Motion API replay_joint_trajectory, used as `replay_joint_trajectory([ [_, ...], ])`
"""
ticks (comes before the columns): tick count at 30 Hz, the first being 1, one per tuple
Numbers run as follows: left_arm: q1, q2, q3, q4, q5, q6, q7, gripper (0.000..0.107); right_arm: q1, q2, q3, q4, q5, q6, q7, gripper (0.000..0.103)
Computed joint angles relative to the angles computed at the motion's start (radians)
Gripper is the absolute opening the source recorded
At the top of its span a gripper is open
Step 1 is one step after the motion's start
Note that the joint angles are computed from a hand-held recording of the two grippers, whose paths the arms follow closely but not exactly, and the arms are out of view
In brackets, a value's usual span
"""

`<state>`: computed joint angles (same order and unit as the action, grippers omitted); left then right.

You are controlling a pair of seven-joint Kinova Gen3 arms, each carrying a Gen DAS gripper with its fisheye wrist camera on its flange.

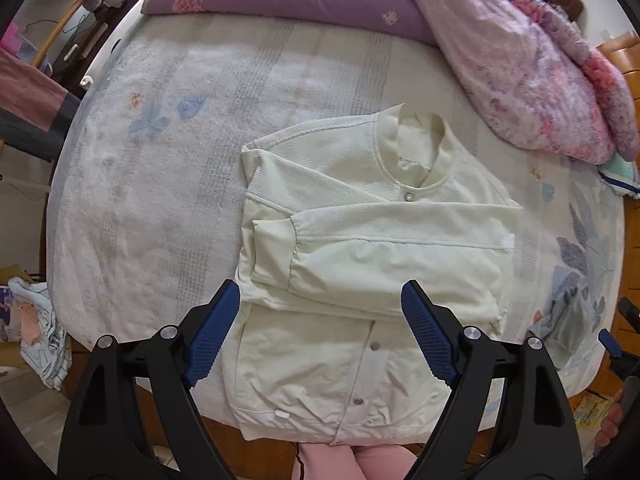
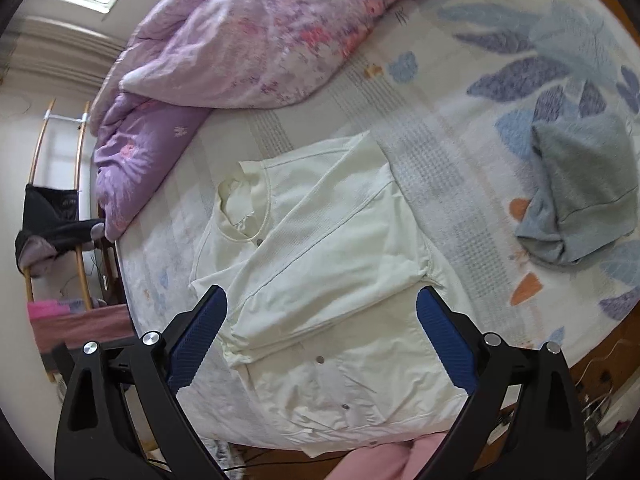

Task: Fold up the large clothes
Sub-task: 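Open both tools and raise them above the jacket, then grasp the jacket hem edge with both tools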

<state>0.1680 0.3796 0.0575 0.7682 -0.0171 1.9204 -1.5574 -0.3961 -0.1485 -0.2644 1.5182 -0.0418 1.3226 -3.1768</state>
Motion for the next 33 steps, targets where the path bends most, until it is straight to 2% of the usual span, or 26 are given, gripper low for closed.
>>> replay_joint_trajectory([
  [4, 0.014, 0.084, -0.007, -0.032, -0.027, -0.015, -0.001, 0.084, 0.056, 0.044, 0.066, 0.046, -0.086, -0.033, 0.146, 0.092],
  [7, 0.027, 0.147, -0.019, -0.05, -0.056, -0.044, -0.004, 0.084, 0.161, 0.09, 0.048, 0.079, -0.135, -0.061, 0.268, 0.092],
  [10, 0.029, 0.193, -0.035, -0.043, -0.079, -0.109, 0.006, 0.084, 0.158, 0.155, 0.117, 0.105, -0.152, -0.088, 0.39, 0.092],
  [13, 0.013, 0.26, -0.049, -0.04, -0.088, -0.175, 0.027, 0.084, 0.219, 0.209, 0.119, 0.136, -0.172, -0.136, 0.512, 0.092],
  [16, -0.014, 0.319, -0.057, -0.049, -0.082, -0.219, 0.049, 0.084, 0.213, 0.265, 0.192, 0.173, -0.208, -0.198, 0.634, 0.092],
  [18, -0.039, 0.364, -0.056, -0.076, -0.068, -0.23, 0.062, 0.084, 0.247, 0.315, 0.201, 0.192, -0.245, -0.236, 0.715, 0.092],
  [20, -0.058, 0.396, -0.052, -0.097, -0.059, -0.245, 0.053, 0.084, 0.297, 0.357, 0.19, 0.205, -0.297, -0.265, 0.794, 0.092],
  [23, -0.081, 0.424, -0.042, -0.112, -0.046, -0.278, 0.012, 0.084, 0.312, 0.411, 0.216, 0.218, -0.342, -0.301, 0.887, 0.092],
  [30, -0.15, 0.558, -0.013, -0.276, 0.035, -0.205, -0.056, 0.085, 0.403, 0.484, 0.203, 0.255, -0.479, -0.357, 1.039, 0.092],
  [31, -0.162, 0.589, -0.005, -0.313, 0.051, -0.182, -0.065, 0.09, 0.405, 0.498, 0.204, 0.248, -0.479, -0.358, 1.047, 0.092],
  [33, -0.181, 0.657, 0.009, -0.398, 0.082, -0.116, -0.062, 0.091, 0.419, 0.525, 0.197, 0.241, -0.503, -0.366, 1.076, 0.092],
])
